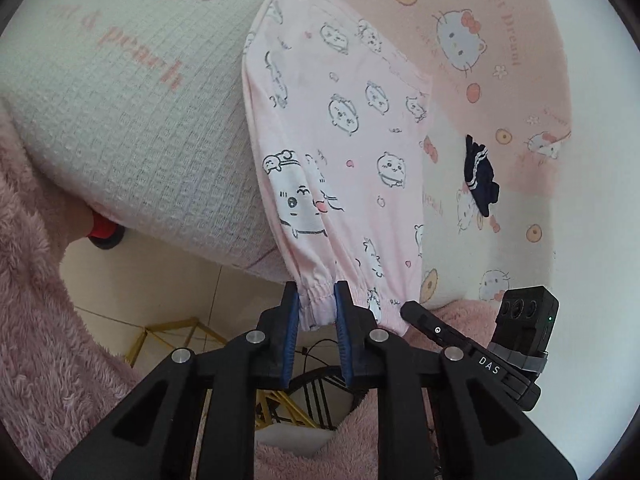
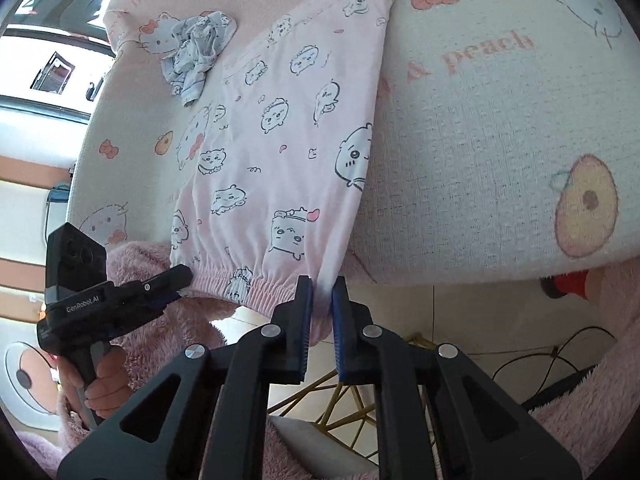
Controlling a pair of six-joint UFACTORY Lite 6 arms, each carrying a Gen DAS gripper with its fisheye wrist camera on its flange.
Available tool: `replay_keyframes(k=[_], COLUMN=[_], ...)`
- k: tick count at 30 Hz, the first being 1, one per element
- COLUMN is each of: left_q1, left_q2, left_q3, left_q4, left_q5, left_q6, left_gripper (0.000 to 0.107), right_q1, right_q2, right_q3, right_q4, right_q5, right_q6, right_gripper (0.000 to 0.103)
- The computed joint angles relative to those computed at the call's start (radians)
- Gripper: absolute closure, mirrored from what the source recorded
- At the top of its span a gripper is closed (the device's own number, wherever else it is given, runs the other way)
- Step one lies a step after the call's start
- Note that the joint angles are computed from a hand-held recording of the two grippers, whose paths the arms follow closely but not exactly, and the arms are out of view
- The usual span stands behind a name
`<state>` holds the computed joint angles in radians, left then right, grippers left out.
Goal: Fold clothes
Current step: 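Grasp the cuff end with both grippers and fold it toward the waistband, then open both grippers to release the folded pajamas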
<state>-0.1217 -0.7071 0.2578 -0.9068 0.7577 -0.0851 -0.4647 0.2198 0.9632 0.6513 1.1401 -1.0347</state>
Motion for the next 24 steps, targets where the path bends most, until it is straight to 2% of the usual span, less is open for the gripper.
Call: replay_keyframes(k=[2,6,9,12,15,18,19,20,22,23,24], left_q1=[0.082,0.174,0.227,0.274,0.293,0.284,0.277,0.262,0.240,0.234,0.234], left_q2=[0.025,0.183,0.407,0.653,0.893,1.127,1.204,1.248,1.287,1.276,1.257], left_q3=[0.012,0.172,0.319,0.521,0.756,1.018,1.117,1.179,1.245,1.234,1.203], left_q4=[-0.070,-0.132,-0.251,-0.282,-0.304,-0.203,-0.113,-0.008,0.151,0.172,0.165], left_q5=[0.051,0.085,0.101,0.114,0.112,0.082,0.078,0.061,0.028,-0.004,-0.039], left_q6=[0.108,0.251,0.394,0.491,0.534,0.489,0.423,0.361,0.304,0.339,0.398], left_gripper=[0.089,0.089,0.089,0.089,0.089,0.085,0.075,0.066,0.066,0.062,0.059], right_q1=[0.008,0.055,0.112,0.184,0.283,0.371,0.396,0.423,0.473,0.495,0.508], right_q2=[-0.024,0.038,0.164,0.314,0.434,0.642,0.713,0.771,0.808,0.777,0.728], right_q3=[0.003,0.145,0.337,0.585,0.822,1.136,1.241,1.323,1.363,1.320,1.235], right_q4=[0.015,0.037,0.079,0.128,0.136,0.071,0.015,-0.042,-0.169,-0.219,-0.233], right_q5=[-0.005,0.077,0.126,0.129,0.048,0.010,0.005,-0.013,-0.118,-0.161,-0.231], right_q6=[0.002,0.051,0.136,0.238,0.299,0.414,0.459,0.505,0.516,0.494,0.435], right_gripper=[0.095,0.095,0.095,0.095,0.094,0.091,0.088,0.078,0.071,0.065,0.062])
